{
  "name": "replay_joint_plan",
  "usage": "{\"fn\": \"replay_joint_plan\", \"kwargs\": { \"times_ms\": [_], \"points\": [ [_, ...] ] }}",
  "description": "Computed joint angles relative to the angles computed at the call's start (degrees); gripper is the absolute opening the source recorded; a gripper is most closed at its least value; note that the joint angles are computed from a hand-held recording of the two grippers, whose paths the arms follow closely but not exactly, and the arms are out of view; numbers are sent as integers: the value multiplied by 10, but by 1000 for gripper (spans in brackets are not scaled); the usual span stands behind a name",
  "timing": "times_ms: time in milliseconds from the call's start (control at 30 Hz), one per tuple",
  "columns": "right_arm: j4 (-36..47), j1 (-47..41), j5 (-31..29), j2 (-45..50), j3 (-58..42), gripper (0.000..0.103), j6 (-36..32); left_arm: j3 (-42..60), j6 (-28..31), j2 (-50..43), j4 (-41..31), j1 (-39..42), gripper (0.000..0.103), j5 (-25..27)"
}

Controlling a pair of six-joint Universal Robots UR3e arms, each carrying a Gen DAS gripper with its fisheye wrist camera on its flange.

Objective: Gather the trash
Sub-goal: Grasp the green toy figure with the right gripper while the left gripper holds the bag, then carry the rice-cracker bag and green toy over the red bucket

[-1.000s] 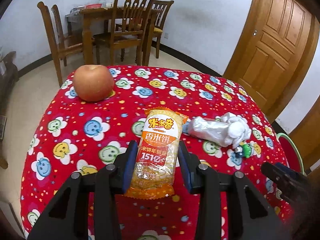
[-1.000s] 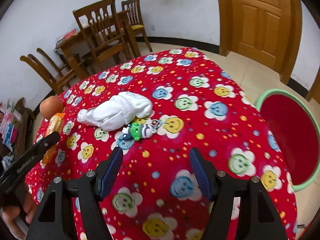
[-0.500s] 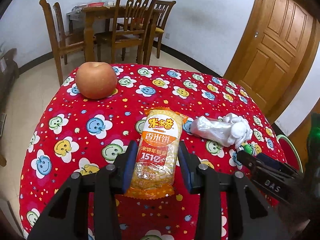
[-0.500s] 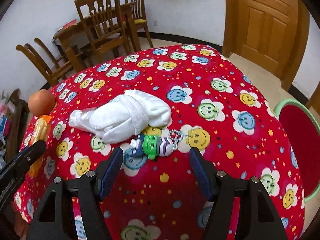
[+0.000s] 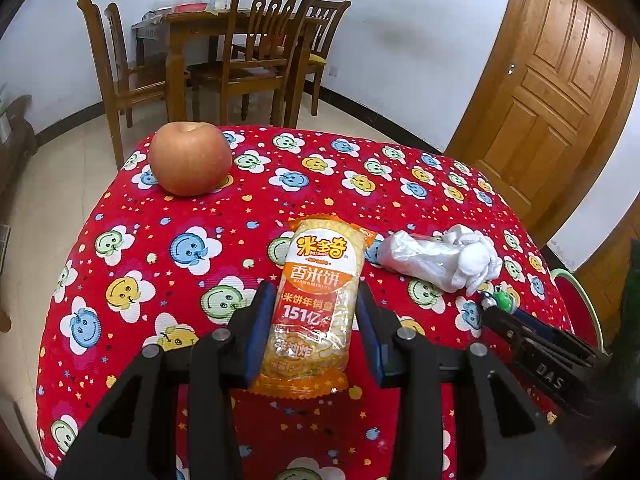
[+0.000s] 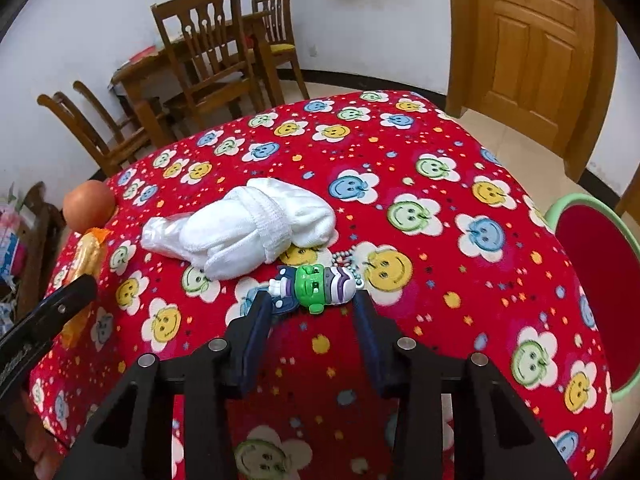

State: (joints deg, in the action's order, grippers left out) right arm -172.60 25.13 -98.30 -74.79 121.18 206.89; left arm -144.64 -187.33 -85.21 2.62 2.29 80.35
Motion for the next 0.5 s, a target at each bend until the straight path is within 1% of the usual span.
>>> {"fn": "replay_joint_plan", "kwargs": {
  "times_ms": [133, 300, 500],
  "points": [
    [-14, -10, 13, -48, 51, 42, 5, 0, -1, 0, 2, -2, 41, 0],
    [-22, -23, 17, -136, 126, 42, 6, 3, -3, -9, 6, -12, 41, 6],
    [7, -31, 6, -263, 200, 42, 7, 12, -6, -29, 17, -34, 41, 15]
  ]
}}
